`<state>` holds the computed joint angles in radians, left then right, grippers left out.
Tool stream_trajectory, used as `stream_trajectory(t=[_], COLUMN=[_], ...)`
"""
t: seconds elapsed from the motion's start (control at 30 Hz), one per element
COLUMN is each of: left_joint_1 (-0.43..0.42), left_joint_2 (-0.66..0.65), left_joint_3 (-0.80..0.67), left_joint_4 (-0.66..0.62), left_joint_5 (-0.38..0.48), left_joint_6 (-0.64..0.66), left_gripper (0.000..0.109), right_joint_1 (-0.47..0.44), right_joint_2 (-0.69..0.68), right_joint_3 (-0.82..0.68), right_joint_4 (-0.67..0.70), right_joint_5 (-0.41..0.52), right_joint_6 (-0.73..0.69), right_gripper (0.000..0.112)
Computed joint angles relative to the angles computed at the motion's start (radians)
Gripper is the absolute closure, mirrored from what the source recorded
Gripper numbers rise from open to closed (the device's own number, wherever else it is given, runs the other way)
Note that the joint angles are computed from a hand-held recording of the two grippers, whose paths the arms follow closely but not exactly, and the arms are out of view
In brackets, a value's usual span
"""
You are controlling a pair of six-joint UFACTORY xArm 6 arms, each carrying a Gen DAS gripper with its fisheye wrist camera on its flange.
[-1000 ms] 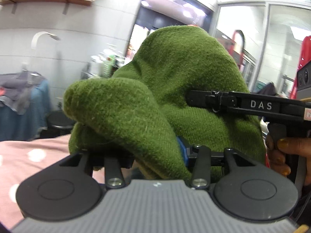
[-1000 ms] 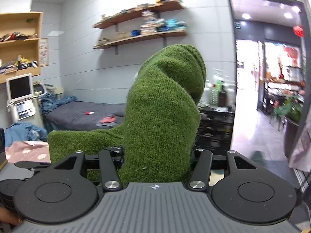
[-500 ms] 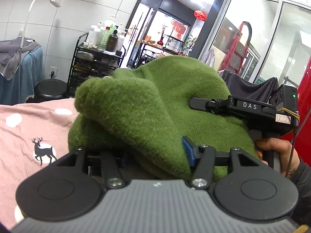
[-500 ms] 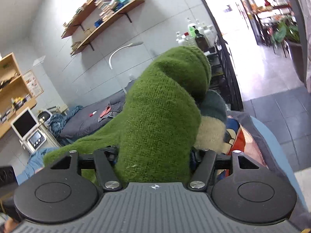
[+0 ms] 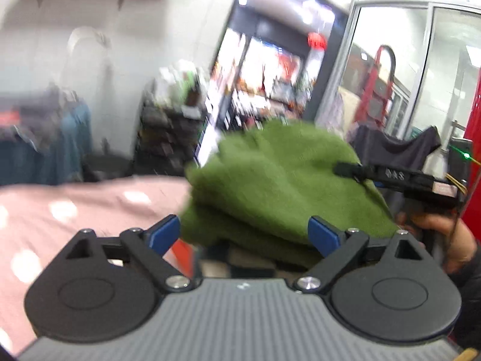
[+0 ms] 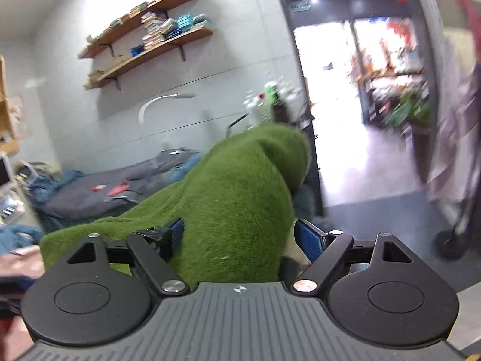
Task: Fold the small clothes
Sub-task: 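Carry the folded cardigan with both grippers onto the clothes stack, then open both grippers and release the cardigan on the stack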
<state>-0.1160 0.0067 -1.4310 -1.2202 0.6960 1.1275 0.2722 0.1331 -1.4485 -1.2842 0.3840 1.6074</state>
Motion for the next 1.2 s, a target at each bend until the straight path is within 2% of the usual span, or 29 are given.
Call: stream_trajectory(t=[0.1,0.17,0.2,0.27,0.3,0.33,0.37,0.43,0.53,0.67,0.77,0.87,0.9,0.97,1.0,1.1,1.2], left_joint_1=[0.002,-0.016,-0.024,-0.052,-0.071,-0.085,-0.094,-0.104,-0.097,-0.073,-0.083,-0.084,-0.086,-0.085,-0.080,-0.059,-0.035], left_joint_2=[-0.046,-0.034,-0.018,0.012,0.041,0.056,0.073,0.087,0.104,0.143,0.135,0.114,0.103,0.074,0.055,-0.007,-0.073], left_joint_3=[0.035,0.008,-0.016,-0.051,-0.080,-0.087,-0.092,-0.078,-0.049,-0.072,-0.066,-0.061,-0.054,-0.034,-0.020,0.021,0.060], left_joint_4=[-0.165,-0.182,-0.182,-0.136,-0.063,-0.004,0.035,0.047,0.037,0.044,0.040,0.074,0.089,0.114,0.121,0.178,0.277], left_joint_5=[-0.044,-0.044,-0.027,-0.024,-0.036,-0.043,-0.054,-0.076,-0.057,0.021,0.004,0.004,-0.010,-0.045,-0.052,-0.057,-0.024], left_joint_6=[0.246,0.337,0.364,0.358,0.314,0.272,0.241,0.226,0.250,0.171,0.207,0.217,0.214,0.212,0.217,0.212,0.203], left_gripper=[0.015,0.016,0.019,0.029,0.033,0.034,0.034,0.033,0.030,0.027,0.025,0.017,0.008,0.006,0.006,0.006,0.006], right_joint_1=[0.091,0.151,0.171,0.188,0.189,0.190,0.196,0.210,0.179,0.151,0.147,0.144,0.144,0.145,0.152,0.181,0.205], right_joint_2=[-0.049,-0.073,-0.075,-0.069,-0.062,-0.053,-0.038,-0.022,-0.050,-0.091,-0.088,-0.082,-0.076,-0.076,-0.078,-0.108,-0.117], right_joint_3=[0.027,0.048,0.049,0.038,0.035,0.032,0.025,0.042,0.114,0.187,0.194,0.168,0.150,0.130,0.123,0.123,0.089], right_joint_4=[-0.191,-0.309,-0.332,-0.303,-0.266,-0.228,-0.190,-0.210,-0.316,-0.370,-0.408,-0.364,-0.329,-0.273,-0.255,-0.258,-0.179], right_joint_5=[0.215,0.316,0.337,0.298,0.262,0.241,0.245,0.302,0.262,0.225,0.227,0.220,0.215,0.194,0.198,0.234,0.248], right_joint_6=[0.066,0.060,0.011,-0.140,-0.213,-0.281,-0.357,-0.407,-0.251,-0.134,-0.096,-0.124,-0.150,-0.189,-0.198,-0.141,-0.175], right_gripper=[0.009,0.010,0.021,0.027,0.043,0.048,0.048,0.047,0.042,0.041,0.041,0.039,0.036,0.016,0.009,0.009,0.009])
